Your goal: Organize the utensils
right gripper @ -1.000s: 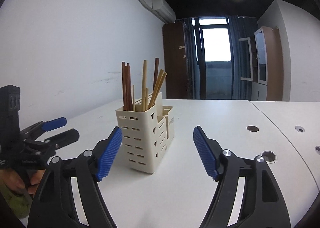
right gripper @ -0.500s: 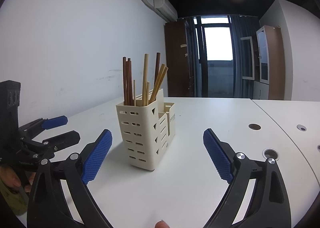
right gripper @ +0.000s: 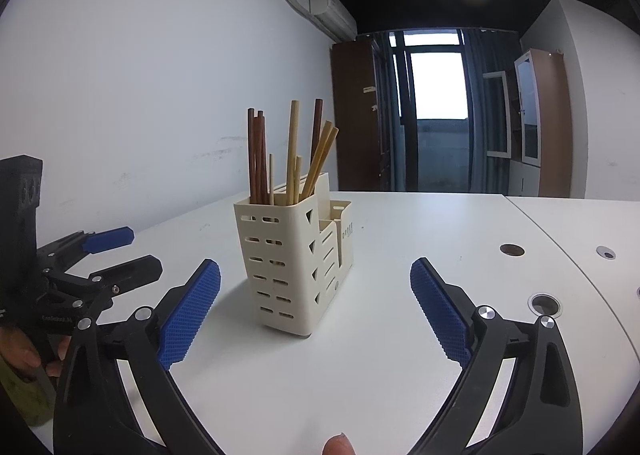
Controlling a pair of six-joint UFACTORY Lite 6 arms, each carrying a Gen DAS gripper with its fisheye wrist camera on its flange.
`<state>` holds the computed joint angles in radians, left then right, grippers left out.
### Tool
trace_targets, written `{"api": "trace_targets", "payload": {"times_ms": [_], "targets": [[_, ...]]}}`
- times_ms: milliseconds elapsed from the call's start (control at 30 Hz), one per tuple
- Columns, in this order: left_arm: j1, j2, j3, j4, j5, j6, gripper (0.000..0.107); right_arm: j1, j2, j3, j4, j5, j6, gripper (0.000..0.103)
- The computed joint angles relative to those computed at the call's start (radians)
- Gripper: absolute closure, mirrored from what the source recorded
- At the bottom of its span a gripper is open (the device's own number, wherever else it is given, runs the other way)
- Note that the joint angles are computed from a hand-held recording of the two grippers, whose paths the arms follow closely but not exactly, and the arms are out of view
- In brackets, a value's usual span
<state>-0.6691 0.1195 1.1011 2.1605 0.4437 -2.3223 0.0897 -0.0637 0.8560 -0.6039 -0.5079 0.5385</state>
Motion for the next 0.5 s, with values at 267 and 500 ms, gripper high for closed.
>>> {"api": "trace_targets", "payload": {"times_ms": [267,500], "targets": [[0.002,-0.004,-0.006,0.02,0.015,-0.027,0.01,0.015,-0.007,-0.016,0.019,0.003,-0.038,0.006],[-0.005,-0.016,-0.016,0.02,0.01,-0.023,0.01,0.012,-0.008,-0.02,-0.002,-0.007,-0.021,0.006]]}}
